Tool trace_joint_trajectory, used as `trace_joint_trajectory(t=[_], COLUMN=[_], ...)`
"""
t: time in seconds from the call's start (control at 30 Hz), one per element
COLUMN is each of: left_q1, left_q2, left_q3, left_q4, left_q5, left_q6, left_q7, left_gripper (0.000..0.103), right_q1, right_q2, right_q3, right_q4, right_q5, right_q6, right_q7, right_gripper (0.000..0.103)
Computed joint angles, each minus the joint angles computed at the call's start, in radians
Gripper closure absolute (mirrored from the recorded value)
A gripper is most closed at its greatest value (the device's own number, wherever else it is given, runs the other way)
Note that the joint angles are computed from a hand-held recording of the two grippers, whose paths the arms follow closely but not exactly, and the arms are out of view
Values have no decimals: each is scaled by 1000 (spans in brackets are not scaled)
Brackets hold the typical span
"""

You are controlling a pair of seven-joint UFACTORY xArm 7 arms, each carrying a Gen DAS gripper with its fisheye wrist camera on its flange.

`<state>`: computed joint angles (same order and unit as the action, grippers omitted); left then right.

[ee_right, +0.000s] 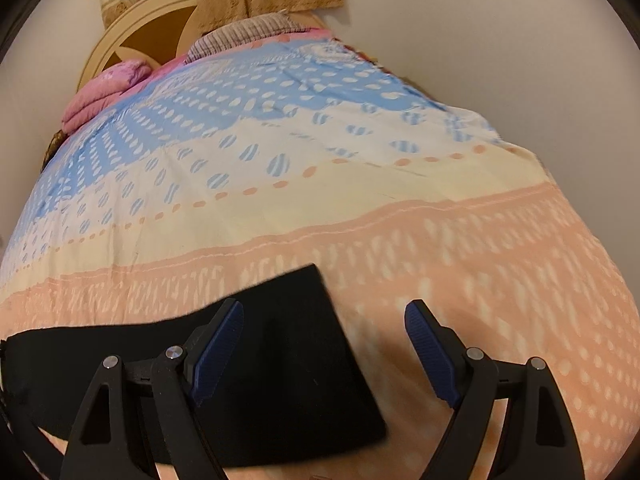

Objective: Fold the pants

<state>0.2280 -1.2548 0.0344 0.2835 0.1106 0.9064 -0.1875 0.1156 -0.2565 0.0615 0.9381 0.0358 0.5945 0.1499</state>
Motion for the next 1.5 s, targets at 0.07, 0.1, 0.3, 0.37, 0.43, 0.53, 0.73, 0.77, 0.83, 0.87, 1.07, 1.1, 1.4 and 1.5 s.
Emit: trace_joint_trajectory(t=[0.07,0.1,0.3,0.37,0.43,0.53,0.73,0.77,0.83,0.87,1.07,1.1,1.4,1.5], left_q1=[1,4,10,5,-8,-20,-12,-14,-15,-15,-11,-10,-3,-3], left_q2=[-3,3,29,44,59,71,17,11,-16,-26,-109,-126,-233,-275], left_q3=[-2,-5,-20,-35,-40,-36,-8,-7,2,3,33,41,80,88], left_q4=[-3,-2,6,14,24,40,38,39,41,41,41,40,32,27], left_q5=[-1,1,16,31,43,46,25,19,10,6,-22,-28,-83,-98], left_q6=[-1,-5,-13,-13,-13,-4,-1,0,0,0,2,4,23,36], left_q7=[-2,-5,-14,-8,5,20,15,13,14,14,17,20,24,23], left_gripper=[84,82,79,79,85,88,88,88,88,88,89,89,89,89], right_q1=[-6,-8,23,28,27,26,24,23,23,23,51,57,104,121], right_q2=[44,60,114,109,95,62,-32,-43,-79,-94,-200,-222,-405,-464], right_q3=[9,9,-10,-8,-1,-3,7,9,12,13,-17,-21,-67,-89], right_q4=[34,45,86,81,67,40,-18,-21,-38,-46,-112,-127,-277,-325], right_q5=[-25,-30,59,76,61,71,37,27,13,9,52,61,111,126], right_q6=[16,17,59,61,56,24,-69,-78,-99,-108,-175,-185,-276,-296], right_q7=[18,23,-98,-127,-129,-134,-119,-119,-117,-114,-134,-138,-186,-202], right_gripper=[19,19,51,70,91,96,97,97,97,97,97,97,97,97])
